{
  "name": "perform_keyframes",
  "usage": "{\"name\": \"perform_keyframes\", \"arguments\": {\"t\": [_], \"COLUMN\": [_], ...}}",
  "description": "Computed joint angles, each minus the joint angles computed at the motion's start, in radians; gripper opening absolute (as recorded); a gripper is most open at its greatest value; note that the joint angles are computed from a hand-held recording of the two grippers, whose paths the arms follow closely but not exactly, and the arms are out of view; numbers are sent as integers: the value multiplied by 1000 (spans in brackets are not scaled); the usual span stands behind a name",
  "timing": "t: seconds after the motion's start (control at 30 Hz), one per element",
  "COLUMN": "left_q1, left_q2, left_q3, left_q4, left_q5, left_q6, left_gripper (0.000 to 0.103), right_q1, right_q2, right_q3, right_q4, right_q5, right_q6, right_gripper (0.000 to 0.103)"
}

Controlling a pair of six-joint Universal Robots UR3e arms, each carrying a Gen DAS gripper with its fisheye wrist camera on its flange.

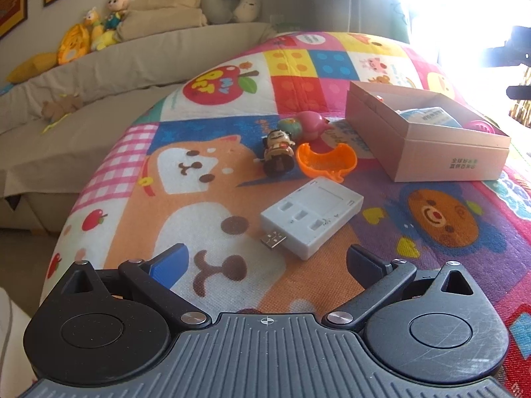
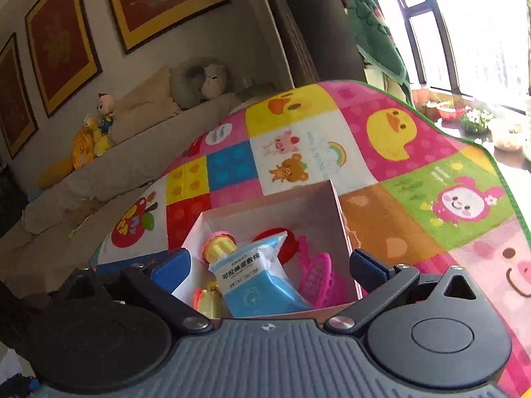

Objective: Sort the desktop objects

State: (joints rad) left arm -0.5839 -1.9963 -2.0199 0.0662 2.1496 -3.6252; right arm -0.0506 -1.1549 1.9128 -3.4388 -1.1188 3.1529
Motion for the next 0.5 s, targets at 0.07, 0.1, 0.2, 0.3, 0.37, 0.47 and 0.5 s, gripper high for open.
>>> {"name": "perform_keyframes", "arguments": {"t": [0.07, 0.1, 0.2, 0.3, 0.37, 0.47, 0.5], "left_q1": [4, 4, -5, -14, -17, -7, -2], "left_q2": [3, 4, 2, -5, -8, -7, -4], "left_q3": [2, 0, -9, -10, -11, -22, -26], "left_q4": [-14, -13, 8, 25, 37, 59, 64], "left_q5": [-2, -1, 12, 24, 27, 7, -2], "left_q6": [-11, -14, -13, -5, 1, 12, 13], "left_gripper": [103, 103, 103, 103, 103, 103, 103], "right_q1": [75, 122, 282, 402, 445, 477, 479], "right_q2": [-41, -42, 39, 185, 271, 349, 376], "right_q3": [-10, -30, -158, -343, -460, -571, -606], "right_q4": [84, 132, 271, 376, 433, 485, 498], "right_q5": [29, 24, -72, -209, -267, -336, -339], "right_q6": [-122, -168, -236, -198, -157, -112, -105], "right_gripper": [102, 100, 84, 72, 72, 73, 73]}}
